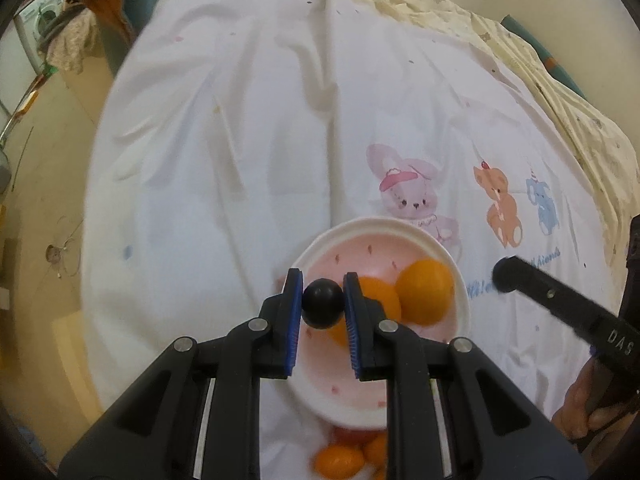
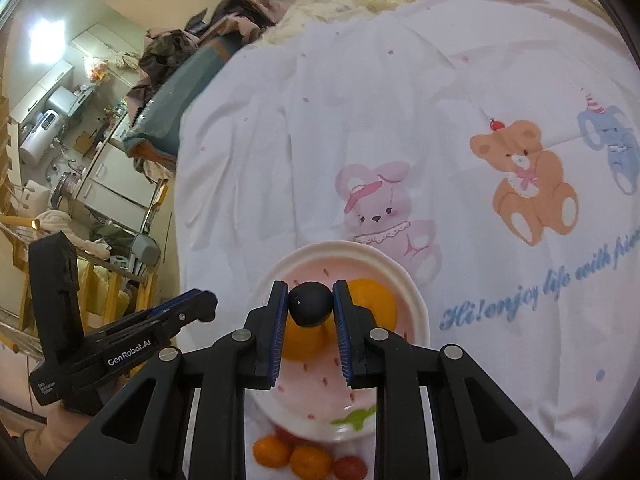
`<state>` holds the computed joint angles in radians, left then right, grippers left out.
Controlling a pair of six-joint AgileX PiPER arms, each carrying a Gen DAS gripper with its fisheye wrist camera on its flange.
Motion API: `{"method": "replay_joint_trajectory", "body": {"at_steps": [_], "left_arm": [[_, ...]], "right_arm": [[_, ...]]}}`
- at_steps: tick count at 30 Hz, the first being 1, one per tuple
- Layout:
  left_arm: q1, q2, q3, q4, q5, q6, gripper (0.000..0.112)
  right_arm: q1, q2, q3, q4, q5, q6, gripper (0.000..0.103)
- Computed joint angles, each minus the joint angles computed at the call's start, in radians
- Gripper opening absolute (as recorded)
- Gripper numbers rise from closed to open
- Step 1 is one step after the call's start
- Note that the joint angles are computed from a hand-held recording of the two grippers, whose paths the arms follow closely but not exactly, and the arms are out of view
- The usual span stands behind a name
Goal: Organize fruits
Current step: 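Carry the dark cherry tomato with the left gripper over the pink plate, then lower the dark tomato beside the oranges and open the left gripper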
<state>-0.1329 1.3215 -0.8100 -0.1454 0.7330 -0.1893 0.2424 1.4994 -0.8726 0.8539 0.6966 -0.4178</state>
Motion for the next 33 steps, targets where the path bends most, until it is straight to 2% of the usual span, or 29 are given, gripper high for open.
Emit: {"method": "replay_joint_trajectory", "body": {"at_steps": [5, 17, 20, 30, 33], "left_arm": [[0.031, 0.092, -0.010, -0.106, -0.057, 0.073, 0.017], [-0.045, 0.197, -0.031, -0.058, -0.144, -0.006, 0.019], [-0.040, 0.208, -0.029, -0.082, -0.147, 0.008, 0.019], [-0.054, 0.210, -0.025, -0.055, -0.141, -0.007, 0.020], [-0.051, 0.211, -0.026, -0.057, -0.133, -0.006, 0.032]], "right_arm": [[0.012, 0.108, -0.034, 0.035, -0.029, -0.036, 0.024], [0.014, 0.197, -0.038, 0.136, -0.051, -0.139, 0.025], [0.009, 0.205, -0.038, 0.109, -0.062, -0.115, 0.025], [0.001, 0.212, -0.028, 0.177, -0.049, -0.183, 0.027], [-0.015, 0.221, -0.032, 0.203, -0.020, -0.192, 0.027]]}}
